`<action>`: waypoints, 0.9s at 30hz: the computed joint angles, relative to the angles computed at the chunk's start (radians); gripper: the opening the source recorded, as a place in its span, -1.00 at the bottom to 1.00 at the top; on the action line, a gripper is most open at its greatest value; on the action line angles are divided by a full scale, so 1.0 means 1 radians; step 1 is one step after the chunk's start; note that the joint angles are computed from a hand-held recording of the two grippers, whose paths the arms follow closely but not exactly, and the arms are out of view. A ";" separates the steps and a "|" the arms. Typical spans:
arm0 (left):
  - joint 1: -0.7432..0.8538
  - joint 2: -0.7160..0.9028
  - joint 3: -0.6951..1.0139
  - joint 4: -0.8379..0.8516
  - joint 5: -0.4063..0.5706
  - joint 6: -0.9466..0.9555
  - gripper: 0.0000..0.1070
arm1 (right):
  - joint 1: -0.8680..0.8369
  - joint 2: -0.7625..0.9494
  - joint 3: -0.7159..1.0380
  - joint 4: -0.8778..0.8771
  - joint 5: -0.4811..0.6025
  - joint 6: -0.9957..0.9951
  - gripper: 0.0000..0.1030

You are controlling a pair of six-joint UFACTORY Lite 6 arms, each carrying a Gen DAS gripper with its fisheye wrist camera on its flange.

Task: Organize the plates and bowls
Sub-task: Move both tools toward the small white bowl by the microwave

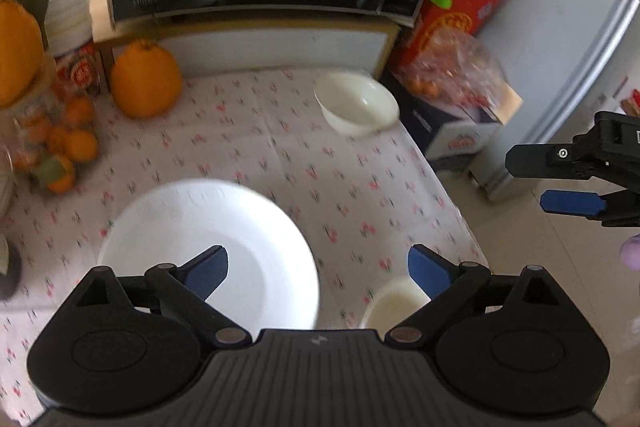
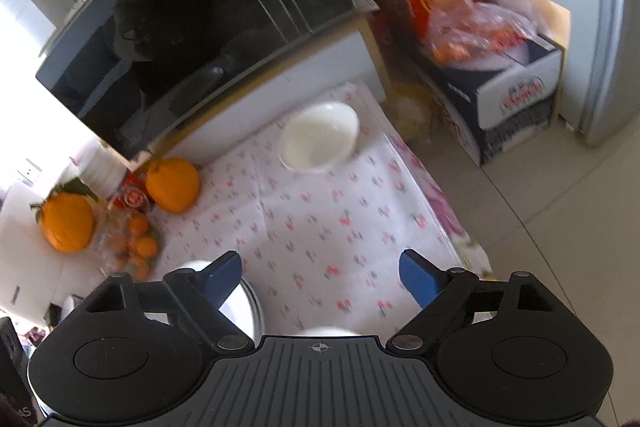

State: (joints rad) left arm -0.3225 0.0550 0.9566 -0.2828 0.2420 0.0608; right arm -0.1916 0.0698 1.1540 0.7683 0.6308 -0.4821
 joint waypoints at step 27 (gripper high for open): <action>0.113 0.800 0.922 -0.099 0.044 0.110 0.79 | -0.013 0.857 0.703 0.478 0.012 -0.205 0.82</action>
